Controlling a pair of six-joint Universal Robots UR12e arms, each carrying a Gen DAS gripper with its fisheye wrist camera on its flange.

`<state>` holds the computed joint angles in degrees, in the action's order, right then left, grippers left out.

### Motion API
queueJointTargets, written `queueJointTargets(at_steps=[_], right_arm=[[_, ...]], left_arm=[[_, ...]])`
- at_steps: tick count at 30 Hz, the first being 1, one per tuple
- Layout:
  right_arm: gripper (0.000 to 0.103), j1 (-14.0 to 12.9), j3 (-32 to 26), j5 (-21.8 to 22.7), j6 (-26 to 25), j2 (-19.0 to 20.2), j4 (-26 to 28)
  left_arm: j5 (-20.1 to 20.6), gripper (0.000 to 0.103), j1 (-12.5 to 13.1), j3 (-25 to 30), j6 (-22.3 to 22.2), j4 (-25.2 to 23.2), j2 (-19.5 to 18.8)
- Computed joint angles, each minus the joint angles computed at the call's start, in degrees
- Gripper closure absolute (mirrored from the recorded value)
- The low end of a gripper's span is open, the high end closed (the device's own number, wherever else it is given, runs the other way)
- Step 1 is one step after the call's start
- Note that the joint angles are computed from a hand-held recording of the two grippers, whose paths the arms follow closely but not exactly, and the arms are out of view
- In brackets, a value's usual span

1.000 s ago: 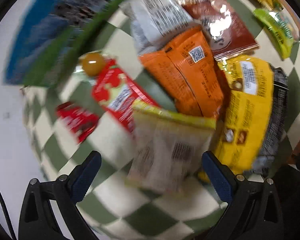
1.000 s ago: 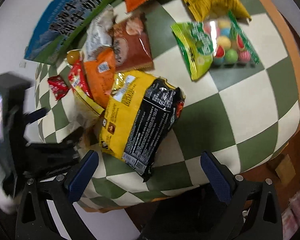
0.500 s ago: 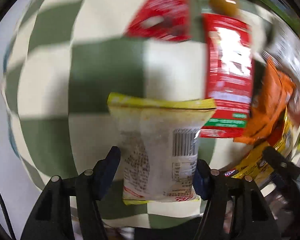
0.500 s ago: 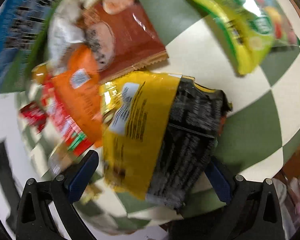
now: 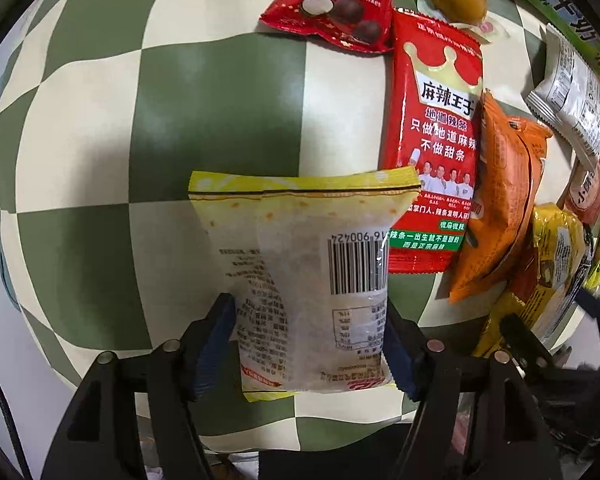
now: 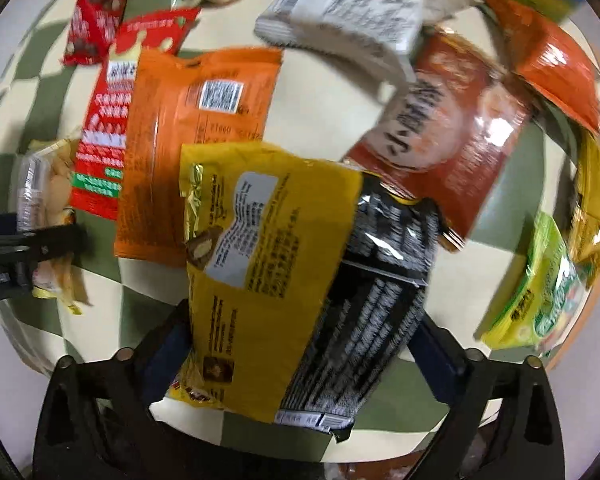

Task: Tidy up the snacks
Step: 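Carry both packets into the cardboard box and open both grippers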

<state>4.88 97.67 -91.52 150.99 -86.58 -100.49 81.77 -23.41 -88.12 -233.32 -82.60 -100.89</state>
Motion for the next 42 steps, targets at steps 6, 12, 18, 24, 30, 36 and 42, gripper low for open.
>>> queueJointTargets(at_steps=[6,12,18,24,30,36,42], right_arm=[[0.001,-3.18,1.57,5.04,11.36,-0.95,2.10],[0.014,-3.02,5.42,1.82,13.72,-2.79,-2.83],[0.015,-5.65,6.69,3.79,10.31,-5.95,-2.42],[0.015,-7.72,3.57,7.54,7.50,-7.67,2.31],[0.015,-10.38,0.01,12.35,3.34,-7.93,6.12],[0.015,-11.83,-9.49,17.96,0.40,-4.61,10.80],[0.015,-13.36,-23.06,23.67,-1.08,2.41,14.26]], left_arm=[[1.77,0.037,-0.80,-0.07,-2.40,-1.59,0.97],[5.29,0.048,-2.33,2.71,-2.11,-4.27,-0.65],[6.52,0.055,-3.71,2.35,-4.14,-4.07,0.64],[7.45,0.056,-6.01,2.61,-5.59,-3.17,1.71],[7.61,0.056,-7.68,5.56,-7.09,-0.62,2.04],[10.41,0.056,-7.76,13.28,-5.47,0.55,-0.35],[10.77,0.056,-2.70,23.44,2.82,0.64,-4.20]])
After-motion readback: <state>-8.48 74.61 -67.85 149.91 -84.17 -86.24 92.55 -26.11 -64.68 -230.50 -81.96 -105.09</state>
